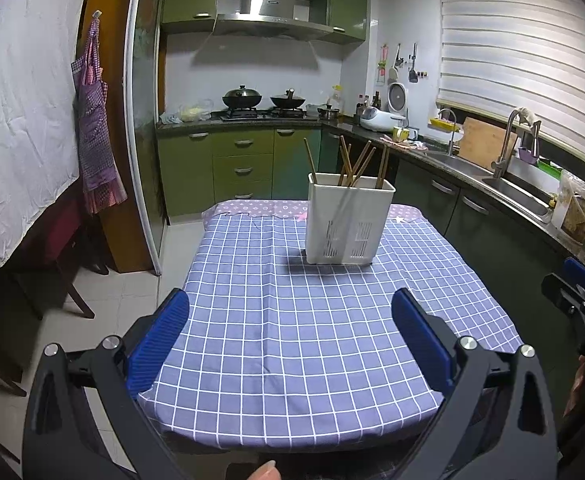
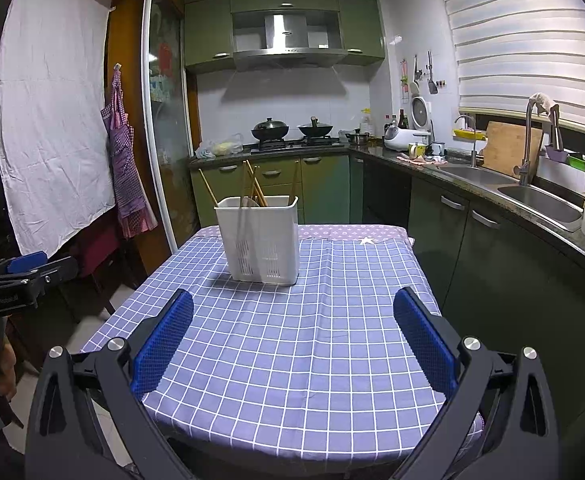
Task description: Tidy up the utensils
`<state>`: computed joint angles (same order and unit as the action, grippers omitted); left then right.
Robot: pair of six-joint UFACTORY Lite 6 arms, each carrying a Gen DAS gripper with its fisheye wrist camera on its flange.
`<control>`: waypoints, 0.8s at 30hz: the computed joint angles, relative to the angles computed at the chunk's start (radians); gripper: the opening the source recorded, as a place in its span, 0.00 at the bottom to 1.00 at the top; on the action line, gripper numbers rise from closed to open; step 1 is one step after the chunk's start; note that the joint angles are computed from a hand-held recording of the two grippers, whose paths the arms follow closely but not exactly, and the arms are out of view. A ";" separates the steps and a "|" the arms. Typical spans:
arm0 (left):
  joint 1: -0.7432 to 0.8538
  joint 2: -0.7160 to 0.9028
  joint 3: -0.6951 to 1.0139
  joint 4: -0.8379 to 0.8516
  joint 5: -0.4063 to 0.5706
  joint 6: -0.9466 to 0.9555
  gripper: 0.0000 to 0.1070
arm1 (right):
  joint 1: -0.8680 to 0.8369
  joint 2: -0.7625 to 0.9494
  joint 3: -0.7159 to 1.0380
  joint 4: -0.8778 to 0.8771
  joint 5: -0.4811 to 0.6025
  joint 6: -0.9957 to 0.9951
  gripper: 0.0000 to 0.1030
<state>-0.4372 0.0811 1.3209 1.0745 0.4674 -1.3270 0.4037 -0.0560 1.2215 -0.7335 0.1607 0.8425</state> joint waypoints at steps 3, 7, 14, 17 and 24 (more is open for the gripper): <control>0.003 0.000 -0.001 -0.004 -0.001 0.005 0.90 | 0.000 0.000 0.000 0.008 0.000 -0.007 0.96; 0.002 -0.003 -0.004 -0.001 0.000 0.003 0.90 | 0.001 0.006 0.008 0.020 0.002 -0.018 0.96; -0.002 0.001 0.002 -0.020 0.011 0.024 0.90 | 0.002 0.008 0.011 0.015 0.005 -0.015 0.96; 0.000 0.009 0.012 -0.026 0.011 0.033 0.90 | 0.005 0.012 0.005 -0.010 -0.001 0.011 0.96; -0.001 0.010 0.011 -0.021 0.011 0.029 0.90 | 0.007 0.012 0.007 -0.018 0.002 0.021 0.96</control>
<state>-0.4384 0.0910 1.3321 1.0539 0.4786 -1.2983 0.4109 -0.0438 1.2285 -0.7515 0.1629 0.8631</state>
